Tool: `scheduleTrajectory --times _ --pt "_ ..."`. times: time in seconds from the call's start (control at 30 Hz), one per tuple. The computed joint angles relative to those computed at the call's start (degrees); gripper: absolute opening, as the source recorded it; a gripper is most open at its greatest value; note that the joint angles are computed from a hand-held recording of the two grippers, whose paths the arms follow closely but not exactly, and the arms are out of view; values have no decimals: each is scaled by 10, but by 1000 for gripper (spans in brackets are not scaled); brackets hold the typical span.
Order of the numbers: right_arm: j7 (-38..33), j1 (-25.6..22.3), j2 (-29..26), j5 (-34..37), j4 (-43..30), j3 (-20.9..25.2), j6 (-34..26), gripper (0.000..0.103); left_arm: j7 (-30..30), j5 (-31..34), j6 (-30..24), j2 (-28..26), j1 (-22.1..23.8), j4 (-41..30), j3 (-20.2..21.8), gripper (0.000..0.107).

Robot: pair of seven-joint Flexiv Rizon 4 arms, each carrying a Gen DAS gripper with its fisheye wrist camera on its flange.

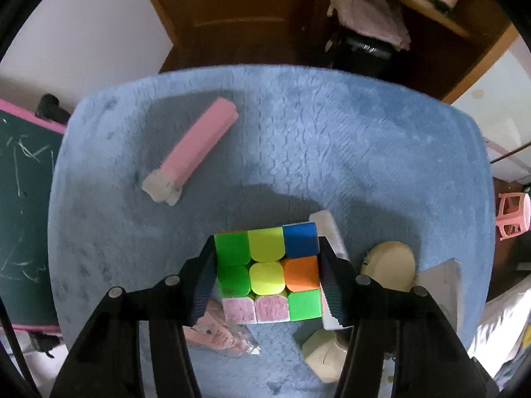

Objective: Organize rigid objects
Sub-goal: 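Grasp the Rubik's cube with the left tool while the right tool lifts the silver device, then drop the silver device into the tray with the right tool while the left lowers the cube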

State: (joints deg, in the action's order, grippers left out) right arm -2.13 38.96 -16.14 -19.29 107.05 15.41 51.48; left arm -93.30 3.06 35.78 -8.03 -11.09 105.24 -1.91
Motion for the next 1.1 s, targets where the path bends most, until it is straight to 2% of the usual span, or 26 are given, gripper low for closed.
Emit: scheduleTrajectory --times 0.1,0.23,0.47,0.73,0.87,1.1 --pt "19 -2 12 -6 25 -2 37 25 21 -24 19 31 6 20 4 60" --pt "50 -5 40 -23 57 -2 83 24 61 -74 18 75 18 38 8 60" --pt "97 -8 91 -79 76 5 120 24 155 -158 -27 185 22 73 25 60" --pt "100 13 160 -128 52 57 27 24 233 -193 -113 333 22 141 58 60" --pt "107 39 178 -127 40 90 -26 24 244 -169 -158 401 30 181 62 60" --pt "110 94 171 -108 29 127 -106 25 235 -120 -212 480 41 254 53 60"
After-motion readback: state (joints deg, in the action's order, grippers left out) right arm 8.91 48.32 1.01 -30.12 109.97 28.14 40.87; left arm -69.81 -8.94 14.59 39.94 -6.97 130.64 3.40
